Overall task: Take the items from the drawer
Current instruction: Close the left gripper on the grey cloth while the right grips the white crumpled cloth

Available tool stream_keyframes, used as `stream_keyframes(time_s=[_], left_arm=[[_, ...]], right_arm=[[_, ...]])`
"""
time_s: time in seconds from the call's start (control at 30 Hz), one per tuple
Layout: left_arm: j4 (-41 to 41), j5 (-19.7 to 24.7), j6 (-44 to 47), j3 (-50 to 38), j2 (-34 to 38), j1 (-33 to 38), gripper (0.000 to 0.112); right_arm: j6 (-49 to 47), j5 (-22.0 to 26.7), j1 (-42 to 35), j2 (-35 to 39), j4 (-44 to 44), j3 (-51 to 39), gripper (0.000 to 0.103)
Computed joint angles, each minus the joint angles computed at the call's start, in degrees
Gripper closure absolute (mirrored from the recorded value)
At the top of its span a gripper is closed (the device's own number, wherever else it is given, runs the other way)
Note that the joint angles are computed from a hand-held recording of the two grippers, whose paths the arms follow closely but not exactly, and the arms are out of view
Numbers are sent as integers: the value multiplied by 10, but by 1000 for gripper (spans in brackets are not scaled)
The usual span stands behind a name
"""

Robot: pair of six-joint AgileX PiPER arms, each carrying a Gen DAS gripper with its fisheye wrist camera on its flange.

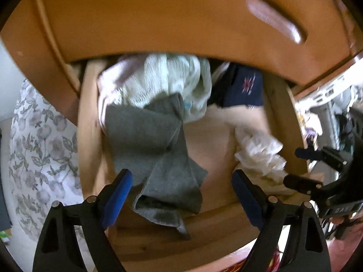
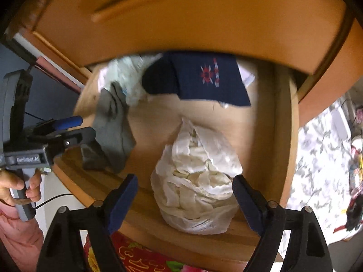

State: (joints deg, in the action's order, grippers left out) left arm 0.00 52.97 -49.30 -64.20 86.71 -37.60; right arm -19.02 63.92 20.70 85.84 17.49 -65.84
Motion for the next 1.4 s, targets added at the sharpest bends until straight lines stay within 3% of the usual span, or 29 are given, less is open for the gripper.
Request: stream_keyframes(time_s=[0.13, 0.47, 0.73, 0.83, 1.13, 1.4], left_arm=[[-13, 42, 35, -28, 41, 7, 22], [-35, 95, 83, -86, 121, 15, 22], [-17, 131, 91, -162, 189, 19, 25], [-9, 139, 88, -188, 212, 14, 27], [26, 139, 65, -217, 238, -4, 46], [68, 126, 38, -202, 229, -13, 80]], right_arm=[[2, 13, 7, 30, -13, -10, 17], [33, 16, 31, 76, -36, -20, 28], [44, 2, 41, 83, -46, -24, 68], [32, -6, 29, 81, -46, -18, 77], [6, -3, -10, 71, -54, -22, 88], [-8, -7, -24, 75, -44, -23, 91]])
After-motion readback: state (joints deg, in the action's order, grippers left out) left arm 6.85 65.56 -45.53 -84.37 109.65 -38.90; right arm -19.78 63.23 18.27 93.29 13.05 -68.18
